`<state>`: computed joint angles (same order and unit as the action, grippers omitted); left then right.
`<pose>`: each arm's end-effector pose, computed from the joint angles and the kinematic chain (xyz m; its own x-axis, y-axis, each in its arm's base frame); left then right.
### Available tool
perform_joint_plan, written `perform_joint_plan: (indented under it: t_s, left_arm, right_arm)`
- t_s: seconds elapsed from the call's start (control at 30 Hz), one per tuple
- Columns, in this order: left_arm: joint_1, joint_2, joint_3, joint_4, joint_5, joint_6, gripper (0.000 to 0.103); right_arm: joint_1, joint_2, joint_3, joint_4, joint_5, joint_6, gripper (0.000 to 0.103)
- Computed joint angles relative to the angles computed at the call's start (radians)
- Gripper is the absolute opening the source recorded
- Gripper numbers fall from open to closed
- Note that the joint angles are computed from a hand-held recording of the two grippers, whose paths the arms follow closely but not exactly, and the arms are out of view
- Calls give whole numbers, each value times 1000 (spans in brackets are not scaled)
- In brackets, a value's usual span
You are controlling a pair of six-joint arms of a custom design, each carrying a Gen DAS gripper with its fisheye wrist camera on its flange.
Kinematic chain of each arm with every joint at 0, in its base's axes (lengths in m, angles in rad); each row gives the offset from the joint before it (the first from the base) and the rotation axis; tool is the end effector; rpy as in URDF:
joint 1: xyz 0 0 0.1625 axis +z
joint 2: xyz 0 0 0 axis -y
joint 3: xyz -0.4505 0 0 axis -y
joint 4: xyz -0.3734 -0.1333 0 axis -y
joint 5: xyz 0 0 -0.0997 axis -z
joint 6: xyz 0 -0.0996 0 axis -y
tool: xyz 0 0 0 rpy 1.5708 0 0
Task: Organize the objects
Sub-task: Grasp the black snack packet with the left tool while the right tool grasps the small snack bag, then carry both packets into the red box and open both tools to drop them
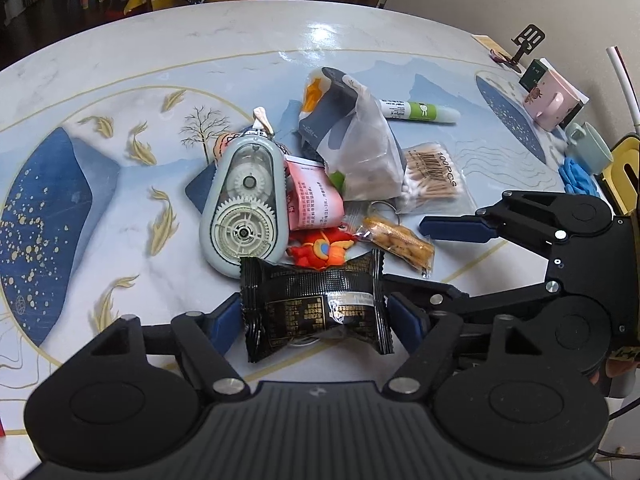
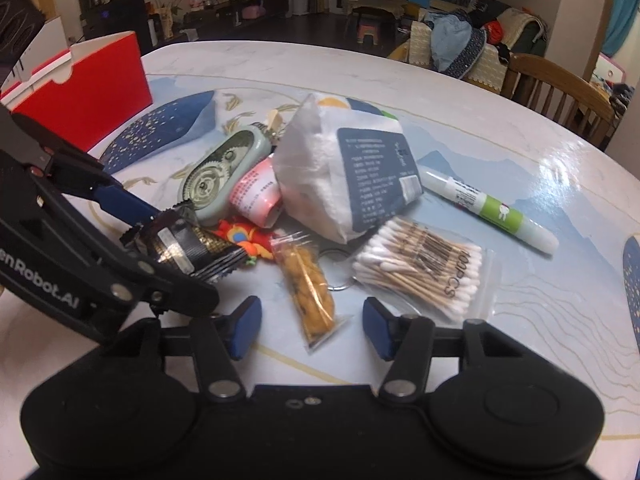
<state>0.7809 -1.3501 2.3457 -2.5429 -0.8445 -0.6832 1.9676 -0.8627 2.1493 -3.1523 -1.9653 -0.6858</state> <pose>-0.1435 -0.4230 0.2120 -0.8478 -0.0239 -0.5297 0.2255 0.8879 -0.4009 0.2885 -0.4427 0.0873 -0.4582 -0.7553 0.4687 -0.8527 0.5223 0.0080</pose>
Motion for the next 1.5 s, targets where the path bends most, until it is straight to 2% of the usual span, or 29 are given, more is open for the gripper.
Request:
perform_joint_plan:
  t_s: [0.1, 0.23, 0.27, 0.57, 0.83, 1.17, 1.5]
  left_arm:
    - [-7, -5, 7, -12, 4, 15, 66]
    - [-19, -12, 15, -14, 0, 24, 58]
    - [-22, -15, 19, -14, -3, 22, 57]
    - [-75, -72, 55, 36, -9, -22, 56]
    - [-140, -169, 80, 155, -27, -99, 56]
    - [-255, -359, 98, 389, -22, -188, 56]
    - [-396, -622, 42, 826, 15, -363, 56]
  right_arm:
    - [3, 1, -1, -1, 1, 3, 46]
    - [9, 2, -5, 3, -15, 37, 28]
    - [10, 0, -4, 3, -16, 44, 26]
    - [39, -56, 34, 45, -8, 144, 22]
    - [90, -140, 83, 89, 18, 233, 22]
    - [199, -193, 90, 140, 29, 321, 22]
    - [317, -154, 21, 180, 61, 393, 22]
